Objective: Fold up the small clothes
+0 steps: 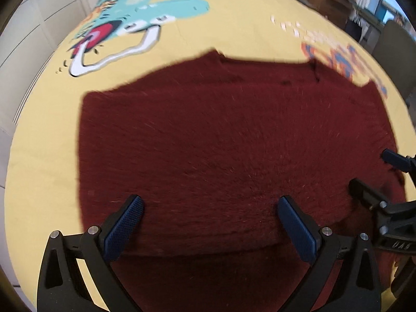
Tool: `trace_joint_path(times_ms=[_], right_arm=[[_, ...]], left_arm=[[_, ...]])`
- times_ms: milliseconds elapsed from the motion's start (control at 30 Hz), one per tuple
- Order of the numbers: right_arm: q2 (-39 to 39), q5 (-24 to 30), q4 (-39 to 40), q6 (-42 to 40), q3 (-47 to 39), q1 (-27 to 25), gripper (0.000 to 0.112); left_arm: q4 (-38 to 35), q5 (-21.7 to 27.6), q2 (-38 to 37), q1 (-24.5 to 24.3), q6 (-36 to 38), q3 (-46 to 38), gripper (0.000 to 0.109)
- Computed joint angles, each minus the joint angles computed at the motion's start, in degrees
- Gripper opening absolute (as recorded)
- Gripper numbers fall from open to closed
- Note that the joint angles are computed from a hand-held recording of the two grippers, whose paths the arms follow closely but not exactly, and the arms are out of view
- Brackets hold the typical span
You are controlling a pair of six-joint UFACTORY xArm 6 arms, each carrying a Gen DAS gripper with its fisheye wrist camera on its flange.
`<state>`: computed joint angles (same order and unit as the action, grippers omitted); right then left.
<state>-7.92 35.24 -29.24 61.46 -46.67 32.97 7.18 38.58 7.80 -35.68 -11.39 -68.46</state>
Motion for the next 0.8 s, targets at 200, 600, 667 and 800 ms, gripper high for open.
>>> trace_joint_path(times_ms=[200,600,667,800], right_arm=[[-3.3,-2.8,-4.7,3.7,5.7,-2.0,0.103],[-8.4,-8.3,2.9,1.7,12.6,-6.4,0.103],[-9.7,-7.2,3.8,0.6,12.5,-6.1,0.103],[-14.2,-3.6,4.9,-0.7,13.1,-4.9,0.103]], left_arm=[[2.1,-4.6,-0.7,2.1,1.8,3.4,0.102],[0.7,-8.0,-1.9,5.3,4.1,7.0,0.102],[-2.3,-5.9,-1.9,5.5,6.7,5.8,0.102],[-5.5,-2.9,-6.0,5.2,6.3,6.3,0.102]])
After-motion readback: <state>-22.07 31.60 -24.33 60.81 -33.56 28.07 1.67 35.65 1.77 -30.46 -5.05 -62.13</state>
